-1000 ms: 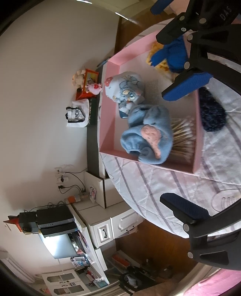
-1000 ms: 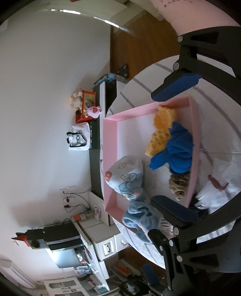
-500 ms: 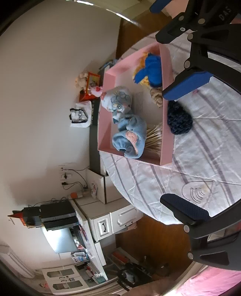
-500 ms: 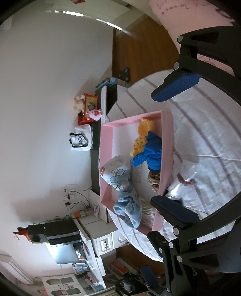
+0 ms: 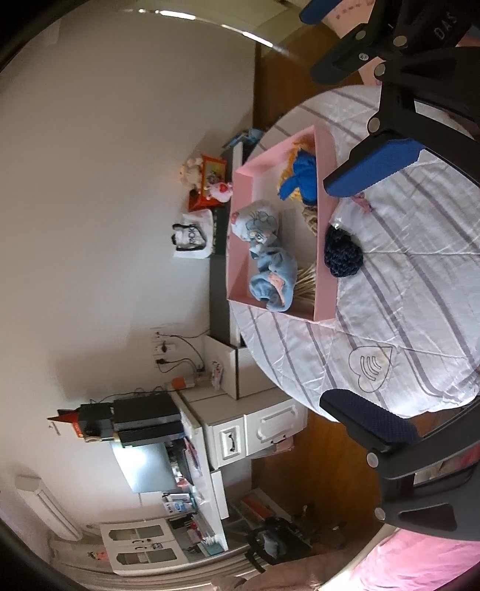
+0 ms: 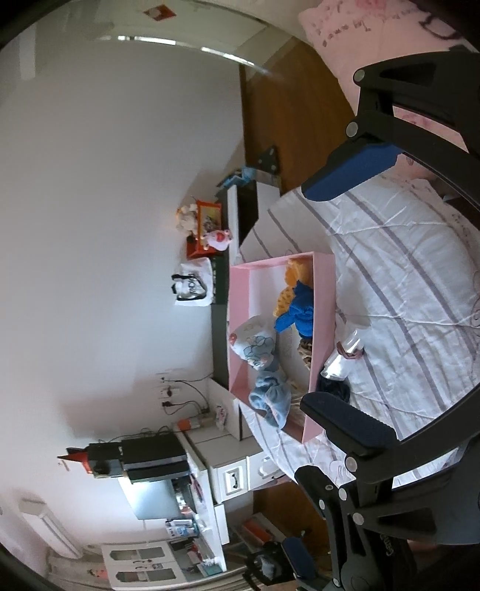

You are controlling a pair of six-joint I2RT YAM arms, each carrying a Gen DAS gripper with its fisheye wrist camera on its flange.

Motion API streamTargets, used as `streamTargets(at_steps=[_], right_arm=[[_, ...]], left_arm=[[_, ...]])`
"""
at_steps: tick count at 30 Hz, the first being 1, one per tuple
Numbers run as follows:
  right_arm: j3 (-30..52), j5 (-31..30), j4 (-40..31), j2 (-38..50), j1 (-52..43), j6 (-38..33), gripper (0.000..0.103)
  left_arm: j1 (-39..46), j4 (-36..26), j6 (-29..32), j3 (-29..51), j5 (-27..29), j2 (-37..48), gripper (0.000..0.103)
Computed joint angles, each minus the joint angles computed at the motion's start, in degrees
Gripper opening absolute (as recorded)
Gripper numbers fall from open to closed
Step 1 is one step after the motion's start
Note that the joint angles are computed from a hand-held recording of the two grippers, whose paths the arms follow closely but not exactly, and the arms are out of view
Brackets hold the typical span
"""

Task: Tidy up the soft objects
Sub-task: 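Withdraw both open tools from the pink box back over the table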

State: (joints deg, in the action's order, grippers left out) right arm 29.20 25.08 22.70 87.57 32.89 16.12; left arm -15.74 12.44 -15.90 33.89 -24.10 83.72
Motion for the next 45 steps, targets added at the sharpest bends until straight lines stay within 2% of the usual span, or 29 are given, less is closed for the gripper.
streamTargets(at_steps=[12,23,36,45], right_arm=[[-7.3,7.1,-4.0,-15.6,6.1,0.9,0.103],[-9.5,15.0,-8.6,-24.4,13.2,2.0,0.103],[-11.2,20.9,-13.0,-30.9,18.6,3.2,0.103],[-11.4,21.5,-13.8,-31.6,19.4,3.6,0.103]], left_arm=[[-11.3,-9.3,-4.9,-8.5,-10.2,-20.1,0.103],[-21.1,-18.1,-9.9,-11.2,-20.4,-31.4,0.103],[-27.9,-22.3,-14.5,-11.6,-27.0,-33.7,0.103],[-29.8,-23.4,-16.3,-11.9,-28.8,-33.8,0.103]])
